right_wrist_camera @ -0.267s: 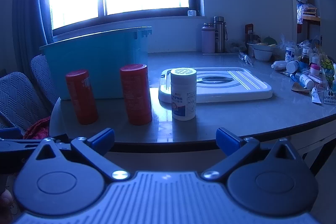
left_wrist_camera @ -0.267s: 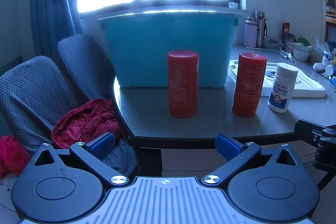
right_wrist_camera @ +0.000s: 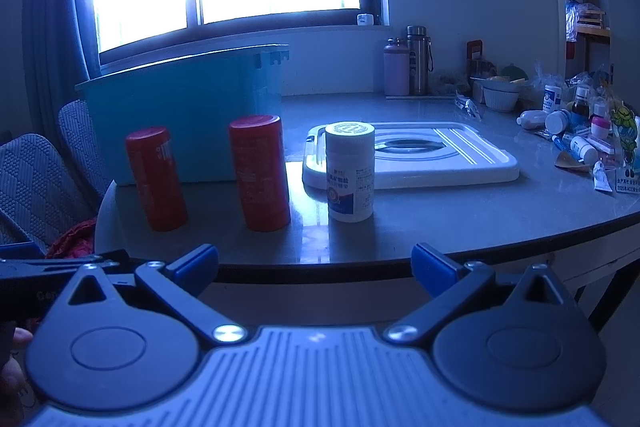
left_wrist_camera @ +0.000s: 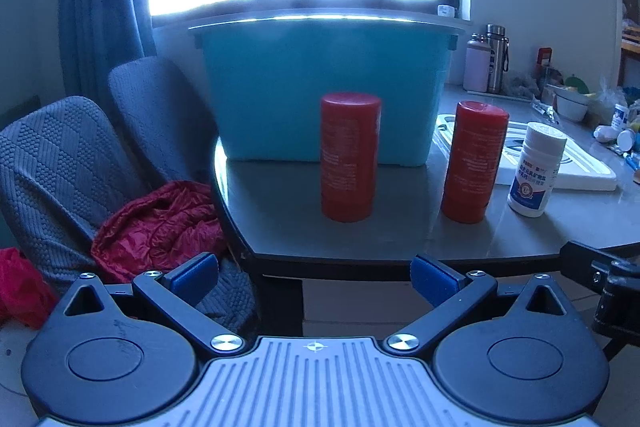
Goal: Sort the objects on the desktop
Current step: 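Move the left gripper forward around the first red cylindrical canister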
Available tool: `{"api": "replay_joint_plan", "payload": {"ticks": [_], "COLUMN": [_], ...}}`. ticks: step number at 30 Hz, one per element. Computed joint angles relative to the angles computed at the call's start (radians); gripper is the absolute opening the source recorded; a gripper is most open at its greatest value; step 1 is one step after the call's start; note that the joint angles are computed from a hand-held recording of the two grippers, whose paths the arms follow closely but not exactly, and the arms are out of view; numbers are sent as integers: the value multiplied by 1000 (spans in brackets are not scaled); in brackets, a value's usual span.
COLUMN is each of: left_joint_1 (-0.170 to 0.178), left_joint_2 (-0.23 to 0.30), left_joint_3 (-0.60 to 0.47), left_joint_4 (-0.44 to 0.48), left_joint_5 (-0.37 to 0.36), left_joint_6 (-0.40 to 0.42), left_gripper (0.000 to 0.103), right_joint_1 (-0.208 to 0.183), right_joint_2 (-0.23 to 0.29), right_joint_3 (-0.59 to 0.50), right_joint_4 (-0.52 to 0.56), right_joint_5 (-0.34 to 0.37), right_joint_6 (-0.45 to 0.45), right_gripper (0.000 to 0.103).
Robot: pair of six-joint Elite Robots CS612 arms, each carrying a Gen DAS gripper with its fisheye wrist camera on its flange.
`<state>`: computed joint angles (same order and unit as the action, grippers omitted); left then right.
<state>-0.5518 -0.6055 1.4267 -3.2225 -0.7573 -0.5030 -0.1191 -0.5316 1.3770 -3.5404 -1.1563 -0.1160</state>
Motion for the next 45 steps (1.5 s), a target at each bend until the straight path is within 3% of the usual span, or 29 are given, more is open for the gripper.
{"api": "replay_joint_plan", "payload": {"ticks": [5,14,21,28,45], "left_joint_1": [1,2,9,17,45], "left_joint_2": [3,16,44,58,117], "left_joint_3": [-1,-29,-64,-84,-172], "left_joint_4": [-16,-33,-79,-64,-116], "left_joint_5": [-10,-20,-14,-17,-27], "left_joint_6": [5,38,90,65,128], "left_gripper": [103,103,103,102,102], "right_joint_1": [-2,-8,-9,-9,-4], "right_joint_2": [3,9,9,13,35], "right_joint_3": [-1,-8,-9,-10,-38], "right_joint_4": [-24,-47,-37,-47,-61], "right_joint_5": [4,-8,-20,-28,-45], "right_joint_6": [31,3,-6,-26,-22], "right_gripper": [103,103,103,103,103]}}
